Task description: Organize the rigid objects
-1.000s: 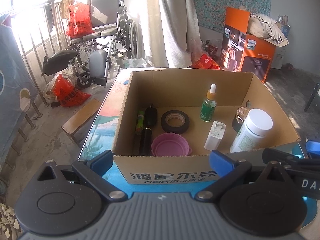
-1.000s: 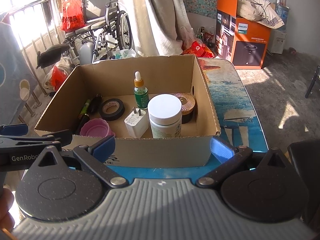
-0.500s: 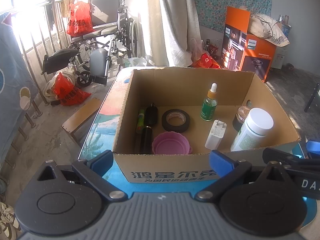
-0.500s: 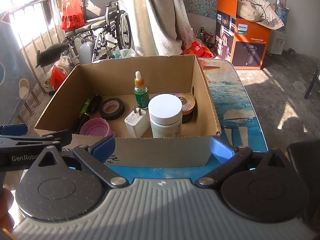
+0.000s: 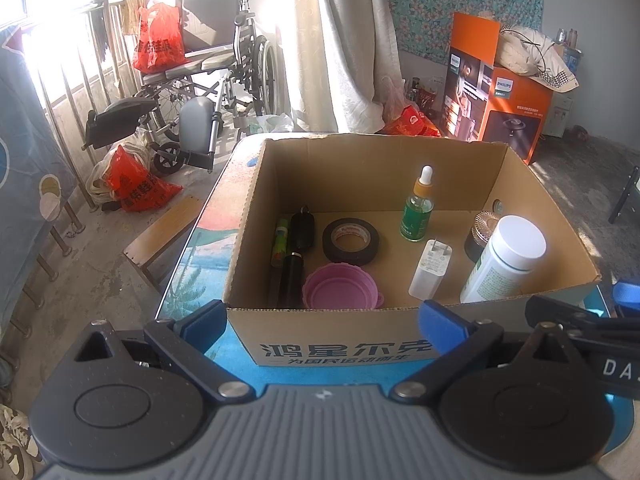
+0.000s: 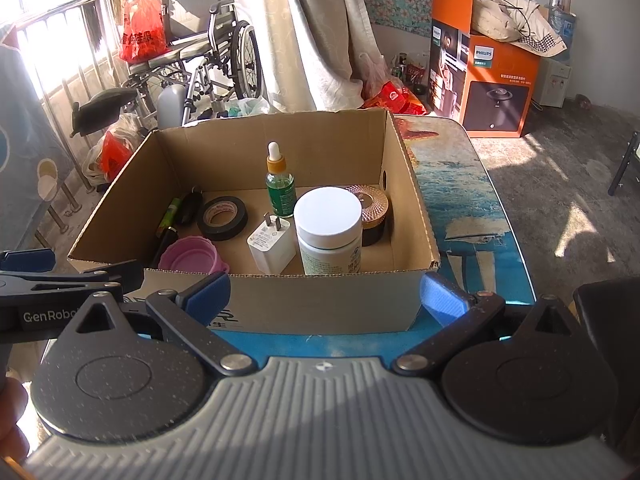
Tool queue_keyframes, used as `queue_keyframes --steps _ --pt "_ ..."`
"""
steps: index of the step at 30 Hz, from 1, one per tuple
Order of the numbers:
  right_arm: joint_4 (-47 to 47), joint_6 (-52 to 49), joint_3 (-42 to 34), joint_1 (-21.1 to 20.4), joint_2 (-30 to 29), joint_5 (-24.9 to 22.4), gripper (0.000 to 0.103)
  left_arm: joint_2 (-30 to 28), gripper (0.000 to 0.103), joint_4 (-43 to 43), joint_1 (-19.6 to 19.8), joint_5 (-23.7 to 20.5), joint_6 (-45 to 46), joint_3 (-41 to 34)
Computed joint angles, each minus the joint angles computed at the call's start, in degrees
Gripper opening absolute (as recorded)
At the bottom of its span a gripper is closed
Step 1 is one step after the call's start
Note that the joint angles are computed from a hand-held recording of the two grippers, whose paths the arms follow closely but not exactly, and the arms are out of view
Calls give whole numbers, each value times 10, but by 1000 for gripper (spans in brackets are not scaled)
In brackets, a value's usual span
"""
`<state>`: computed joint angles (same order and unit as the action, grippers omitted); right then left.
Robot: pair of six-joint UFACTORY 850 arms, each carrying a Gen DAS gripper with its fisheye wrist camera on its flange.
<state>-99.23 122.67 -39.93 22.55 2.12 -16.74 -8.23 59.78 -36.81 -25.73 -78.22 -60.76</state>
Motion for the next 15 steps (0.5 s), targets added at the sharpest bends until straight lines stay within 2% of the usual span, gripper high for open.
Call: queue_keyframes --steps 15 --pt "-1 1 2 -2 1 2 102 1 102 -1 0 0 1 0"
